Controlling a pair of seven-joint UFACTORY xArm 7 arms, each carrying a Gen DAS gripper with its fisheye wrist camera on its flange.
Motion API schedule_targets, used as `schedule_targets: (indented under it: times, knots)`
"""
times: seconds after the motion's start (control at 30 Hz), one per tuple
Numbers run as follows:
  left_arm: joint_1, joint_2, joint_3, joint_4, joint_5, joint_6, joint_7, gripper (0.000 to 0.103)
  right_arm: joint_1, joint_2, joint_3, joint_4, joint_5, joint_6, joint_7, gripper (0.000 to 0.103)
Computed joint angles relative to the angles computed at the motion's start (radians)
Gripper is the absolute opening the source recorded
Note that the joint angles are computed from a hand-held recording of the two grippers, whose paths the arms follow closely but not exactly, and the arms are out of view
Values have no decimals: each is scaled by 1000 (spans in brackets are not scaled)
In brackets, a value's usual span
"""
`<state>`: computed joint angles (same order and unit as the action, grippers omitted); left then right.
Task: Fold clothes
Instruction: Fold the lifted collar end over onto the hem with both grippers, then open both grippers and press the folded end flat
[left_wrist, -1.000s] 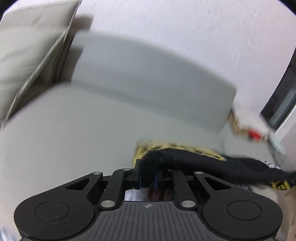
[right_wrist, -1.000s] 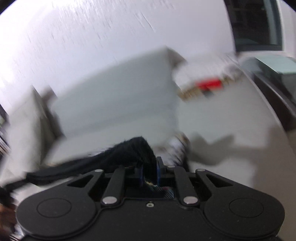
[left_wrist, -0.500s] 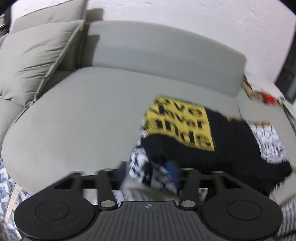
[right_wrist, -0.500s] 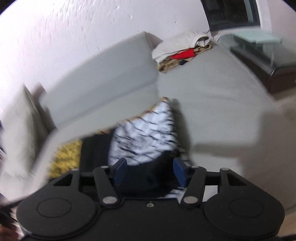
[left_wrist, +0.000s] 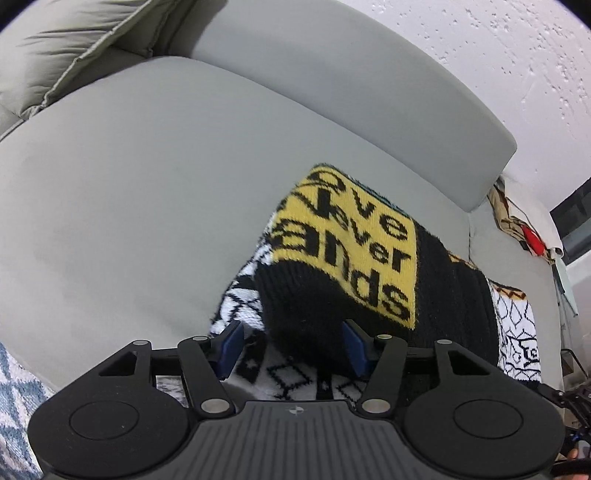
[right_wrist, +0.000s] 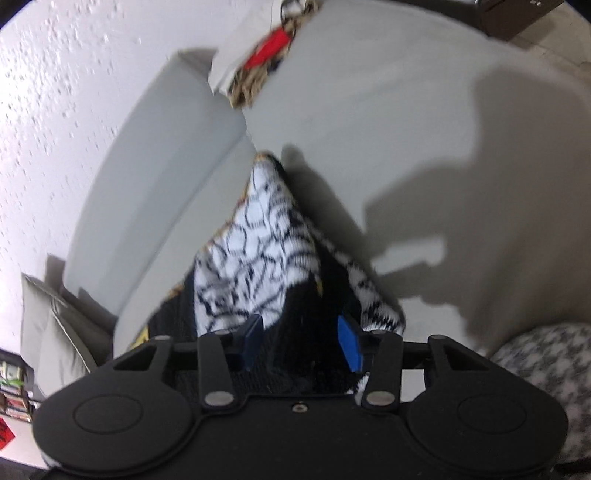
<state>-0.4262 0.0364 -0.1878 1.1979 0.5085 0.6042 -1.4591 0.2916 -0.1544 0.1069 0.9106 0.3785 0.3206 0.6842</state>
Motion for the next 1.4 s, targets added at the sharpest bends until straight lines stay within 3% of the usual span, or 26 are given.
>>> schedule_targets:
  times: [0.1, 0.13, 0.17, 0.23, 0.3, 0.37, 0.5, 0.6, 0.7, 0.77, 0.93, 1.03, 1.1, 1.13, 1.17, 1.3, 1.4]
  knots:
    - [5, 21, 10, 2, 8, -18, -15, 52, -18, 43, 17, 42, -72, 11, 53, 46]
    - [5, 29, 14, 5, 19, -16, -22, 43, -30, 57, 27, 66, -137, 34, 89, 40]
    - [-1, 36, 15, 16, 39, 8, -29, 28, -39, 72, 34, 92, -198, 58, 121, 22]
    - [-17, 23, 16, 18, 118, 48, -55, 15, -44, 86, 42, 136, -309, 103, 142, 14]
    - [-32, -10, 4, 2, 224, 95, -68, 14, -40, 71, 45, 150, -371, 109, 127, 12]
    - [-51, -3, -24, 19, 285, 201, -20, 14, -40, 47, 53, 154, -448, 124, 116, 11]
    - [-83, 106, -30, 109, 214, 338, 122, 15, -40, 80, 53, 178, -498, 232, 78, 11]
    - [-148, 190, -13, 189, 267, 451, 198, 16, -36, 108, 52, 166, -552, 231, 119, 11]
    - [-195, 187, 6, 199, 303, 500, 212, 25, -25, 92, 63, 172, -656, 246, 176, 22]
    - [-209, 149, 8, 170, 314, 514, 187, 37, -20, 60, 72, 165, -706, 264, 195, 58]
    - [-234, 92, -26, 137, 426, 594, 97, 45, -37, -73, 93, 65, -726, 198, 202, 65]
    - [-224, 92, -27, 143, 492, 571, 71, 45, -97, -112, 140, 32, -816, 120, 308, 66]
    - [-216, 134, -21, 194, 504, 562, 101, 45, -144, -105, 180, 37, -906, 80, 373, 54]
    - [-216, 156, -15, 222, 508, 560, 118, 44, -160, -88, 200, 52, -954, 80, 394, 28]
    - [-218, 179, -7, 251, 511, 557, 136, 44, -165, -64, 207, 71, -989, 82, 401, 12]
    - [-211, 262, 37, 345, 472, 495, 180, 43, -128, 62, 183, 168, -1075, 94, 376, 8]
    - [-207, 321, 70, 392, 403, 494, 221, 31, -100, 154, 161, 248, -1196, 160, 403, 8]
